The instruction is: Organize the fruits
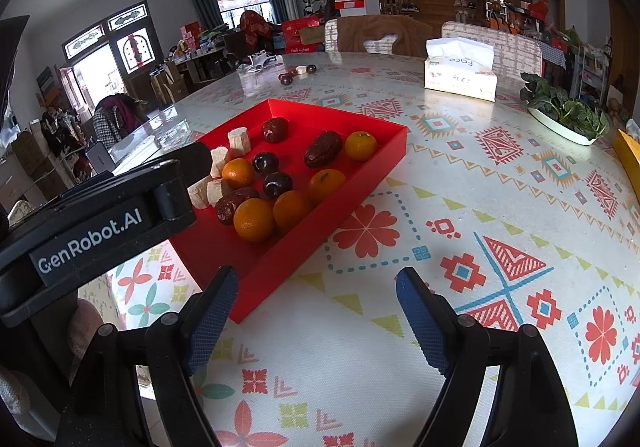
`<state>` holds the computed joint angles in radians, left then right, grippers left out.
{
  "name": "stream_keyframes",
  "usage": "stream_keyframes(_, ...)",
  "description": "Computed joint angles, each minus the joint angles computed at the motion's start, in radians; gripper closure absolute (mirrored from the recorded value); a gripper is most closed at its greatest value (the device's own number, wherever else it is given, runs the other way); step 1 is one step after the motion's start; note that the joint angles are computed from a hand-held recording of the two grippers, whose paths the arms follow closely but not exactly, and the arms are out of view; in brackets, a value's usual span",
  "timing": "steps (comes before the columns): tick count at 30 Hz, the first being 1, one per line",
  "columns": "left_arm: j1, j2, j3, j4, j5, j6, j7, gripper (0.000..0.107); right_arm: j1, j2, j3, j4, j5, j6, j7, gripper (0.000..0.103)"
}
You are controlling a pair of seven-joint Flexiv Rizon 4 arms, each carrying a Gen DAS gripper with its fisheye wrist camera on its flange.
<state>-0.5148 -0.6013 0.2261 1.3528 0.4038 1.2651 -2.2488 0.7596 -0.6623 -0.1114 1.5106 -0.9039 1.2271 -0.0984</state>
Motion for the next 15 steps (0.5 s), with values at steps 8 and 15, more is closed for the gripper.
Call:
stream_keyframes(8,0.0,0.001,-0.001,-0.001,0.002,-0.003,-0.003,0.004,0.001,-0.002,0.002,-0.005,-0.003,-0.004,-0.01,0.017)
stream_keyframes(15,-0.023,0.002,0.036,-0.01,0.039,-0.001,-0.059,0.004,0.005,0.003,-0.003,-0.014,-0.02,-0.014,-0.025,0.017)
